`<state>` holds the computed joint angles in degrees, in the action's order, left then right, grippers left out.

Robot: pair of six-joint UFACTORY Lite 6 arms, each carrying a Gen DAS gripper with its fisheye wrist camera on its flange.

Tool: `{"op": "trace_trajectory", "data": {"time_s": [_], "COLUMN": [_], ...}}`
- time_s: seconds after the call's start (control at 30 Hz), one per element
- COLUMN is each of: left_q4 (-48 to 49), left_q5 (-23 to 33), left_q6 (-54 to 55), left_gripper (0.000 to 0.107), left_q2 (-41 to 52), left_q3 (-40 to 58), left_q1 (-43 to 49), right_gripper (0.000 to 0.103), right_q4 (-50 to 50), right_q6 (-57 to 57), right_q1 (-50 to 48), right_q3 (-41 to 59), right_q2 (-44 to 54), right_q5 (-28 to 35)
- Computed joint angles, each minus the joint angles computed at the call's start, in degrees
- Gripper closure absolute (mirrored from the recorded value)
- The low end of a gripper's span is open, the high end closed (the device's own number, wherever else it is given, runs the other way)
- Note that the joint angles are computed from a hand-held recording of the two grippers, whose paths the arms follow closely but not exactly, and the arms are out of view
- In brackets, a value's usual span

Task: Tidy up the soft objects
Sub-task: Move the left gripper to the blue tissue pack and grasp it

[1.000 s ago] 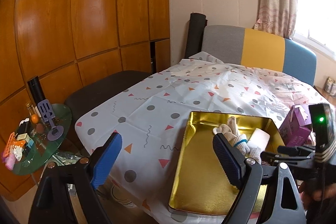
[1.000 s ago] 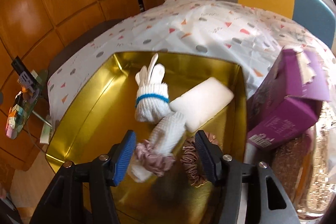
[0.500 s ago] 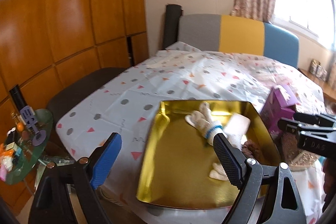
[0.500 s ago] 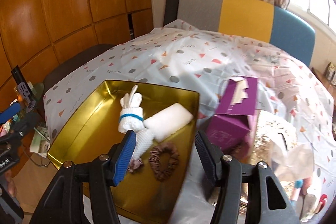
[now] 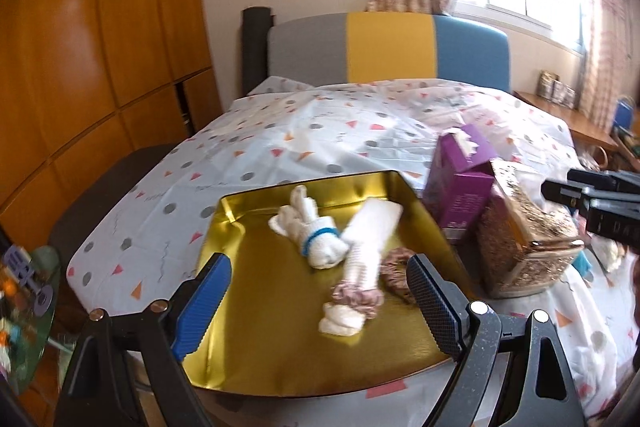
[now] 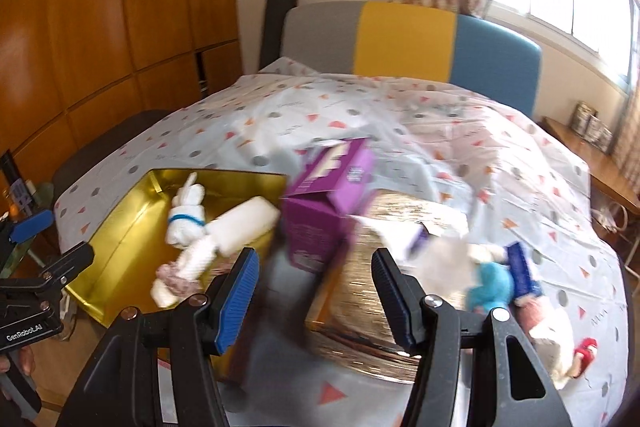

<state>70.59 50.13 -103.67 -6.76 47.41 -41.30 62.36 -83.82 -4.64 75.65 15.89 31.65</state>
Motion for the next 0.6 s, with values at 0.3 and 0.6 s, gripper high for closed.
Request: {"op": "trace_trajectory", "data": {"time_s": [0.3,0.6], "left_q4": [0.6,0.9], "left_q5": [-1.7,-4.6], "left_q6": [3.6,9.5], "left_gripper": [0.017,0.017], "left_q2": [6.5,14.1], "left_q3": [7.4,19.2], "left_q1": [-3.2,-6.4], "right_gripper": [0.044,0.044], "right_q4": [-3.5,-17.2], "right_q6": [4.3,25.7], "right_q1": [-13.2,-23.9], "right_q3": [11.2,36.5], "right_q2": [7.8,29.6], "right_q5": [1.8,-0.6]}}
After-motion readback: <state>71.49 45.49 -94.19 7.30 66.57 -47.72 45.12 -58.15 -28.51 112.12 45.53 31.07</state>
